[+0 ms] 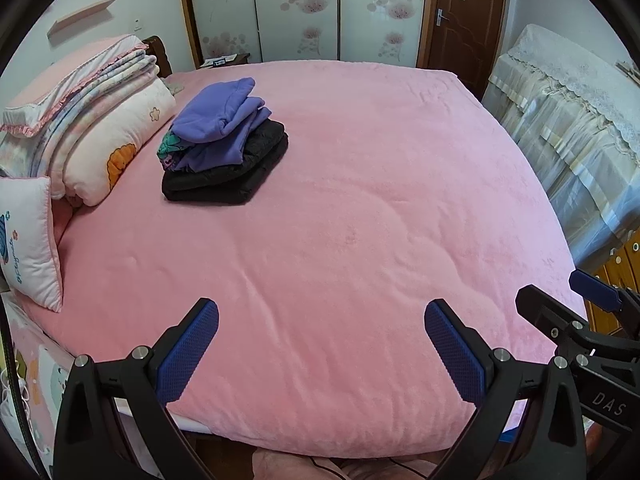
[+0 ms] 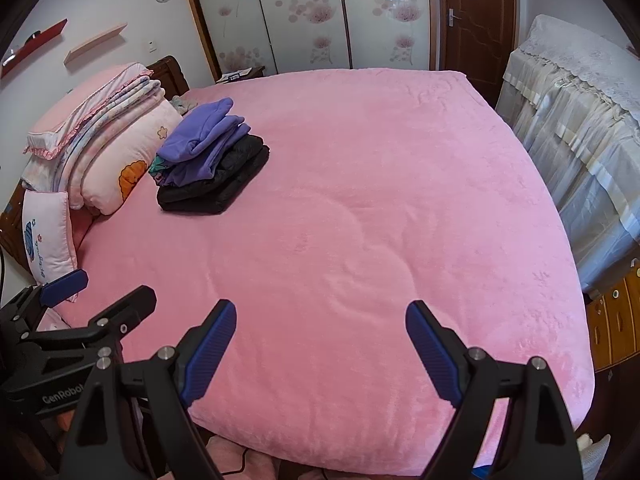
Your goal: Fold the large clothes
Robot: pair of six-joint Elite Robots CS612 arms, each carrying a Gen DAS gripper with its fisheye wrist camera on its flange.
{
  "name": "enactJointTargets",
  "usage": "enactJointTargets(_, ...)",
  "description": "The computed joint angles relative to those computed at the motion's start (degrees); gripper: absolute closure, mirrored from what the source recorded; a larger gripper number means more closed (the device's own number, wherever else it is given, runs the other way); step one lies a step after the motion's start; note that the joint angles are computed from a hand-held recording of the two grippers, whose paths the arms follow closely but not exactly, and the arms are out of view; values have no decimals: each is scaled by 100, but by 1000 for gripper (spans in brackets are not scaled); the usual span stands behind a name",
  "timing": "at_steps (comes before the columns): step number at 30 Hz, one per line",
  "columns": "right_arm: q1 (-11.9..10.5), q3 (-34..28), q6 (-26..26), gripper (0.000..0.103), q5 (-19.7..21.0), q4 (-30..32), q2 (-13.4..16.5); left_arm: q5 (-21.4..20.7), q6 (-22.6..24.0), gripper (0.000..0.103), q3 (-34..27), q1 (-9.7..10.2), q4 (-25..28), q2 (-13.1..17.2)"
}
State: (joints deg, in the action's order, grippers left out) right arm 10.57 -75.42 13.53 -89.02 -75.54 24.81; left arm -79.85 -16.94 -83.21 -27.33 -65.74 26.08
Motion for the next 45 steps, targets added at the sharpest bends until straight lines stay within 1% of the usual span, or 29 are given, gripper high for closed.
enactJointTargets(9,-53,-68,12,16,-16,71,13,-30,-25,1,79,-35,70,-57)
enactJointTargets(17,-65,-75,79,16,-85,104,9,-22,75,1,169,-29,10,-87)
enactJointTargets(35,-73,-48,51,16,-127,125,-12,-14,92,1,188,-32,57,-89)
enactJointTargets(45,-94,-106,22,16,-163,161,28,-107,100,1,199,-18,69,-92)
